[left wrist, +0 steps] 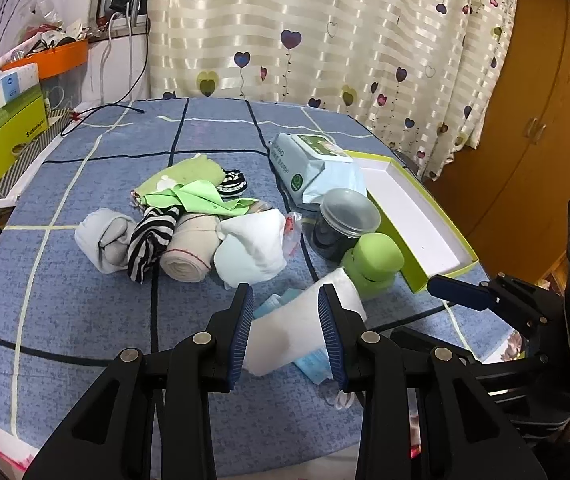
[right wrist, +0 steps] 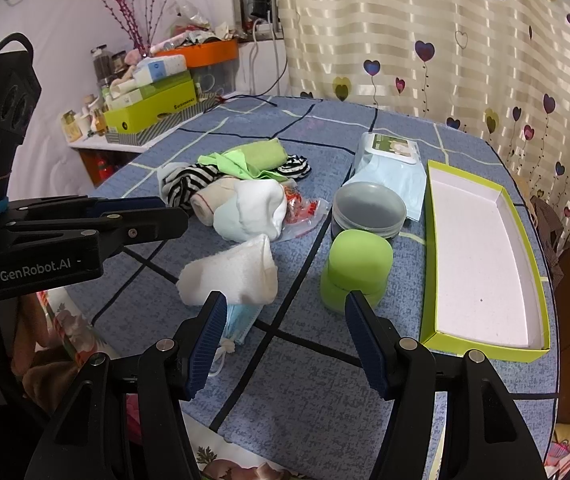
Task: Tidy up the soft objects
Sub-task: 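Grasp the white rolled towel with the left gripper and lift it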
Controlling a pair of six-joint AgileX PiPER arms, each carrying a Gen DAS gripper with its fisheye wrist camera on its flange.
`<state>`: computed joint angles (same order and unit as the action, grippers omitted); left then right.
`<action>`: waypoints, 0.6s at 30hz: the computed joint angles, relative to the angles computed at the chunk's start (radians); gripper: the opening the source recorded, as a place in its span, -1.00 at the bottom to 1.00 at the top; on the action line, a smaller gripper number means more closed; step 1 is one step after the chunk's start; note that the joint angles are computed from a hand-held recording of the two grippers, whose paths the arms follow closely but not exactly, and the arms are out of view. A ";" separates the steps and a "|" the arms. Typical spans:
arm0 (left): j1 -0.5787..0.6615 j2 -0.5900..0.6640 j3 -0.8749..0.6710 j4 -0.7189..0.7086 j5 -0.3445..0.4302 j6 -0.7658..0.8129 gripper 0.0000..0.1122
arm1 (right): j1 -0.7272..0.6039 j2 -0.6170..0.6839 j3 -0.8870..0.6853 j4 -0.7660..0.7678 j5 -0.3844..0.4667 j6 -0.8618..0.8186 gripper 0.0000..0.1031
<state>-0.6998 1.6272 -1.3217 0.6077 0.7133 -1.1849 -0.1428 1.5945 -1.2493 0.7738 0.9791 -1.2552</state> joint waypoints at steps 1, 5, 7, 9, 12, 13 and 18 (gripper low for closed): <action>0.001 -0.001 0.000 -0.002 -0.001 0.001 -0.37 | 0.003 -0.002 0.001 0.000 -0.001 0.002 0.20; 0.004 -0.002 0.001 -0.010 -0.005 0.010 -0.37 | 0.004 -0.002 0.000 -0.002 -0.002 0.006 0.20; 0.005 -0.002 0.002 -0.015 -0.009 0.018 -0.37 | 0.003 -0.001 -0.001 -0.002 0.001 0.005 0.20; 0.007 -0.002 0.004 -0.019 -0.014 0.025 -0.37 | 0.002 0.000 -0.001 0.000 0.000 0.002 0.20; 0.008 -0.004 0.008 -0.018 -0.022 0.030 -0.37 | 0.003 0.000 -0.001 -0.003 0.000 0.006 0.20; 0.008 -0.005 0.009 -0.020 -0.027 0.033 -0.37 | 0.009 0.000 0.001 -0.003 -0.005 0.008 0.20; 0.017 -0.002 0.020 -0.038 -0.047 0.052 -0.13 | 0.008 0.002 0.002 -0.001 -0.006 0.005 0.20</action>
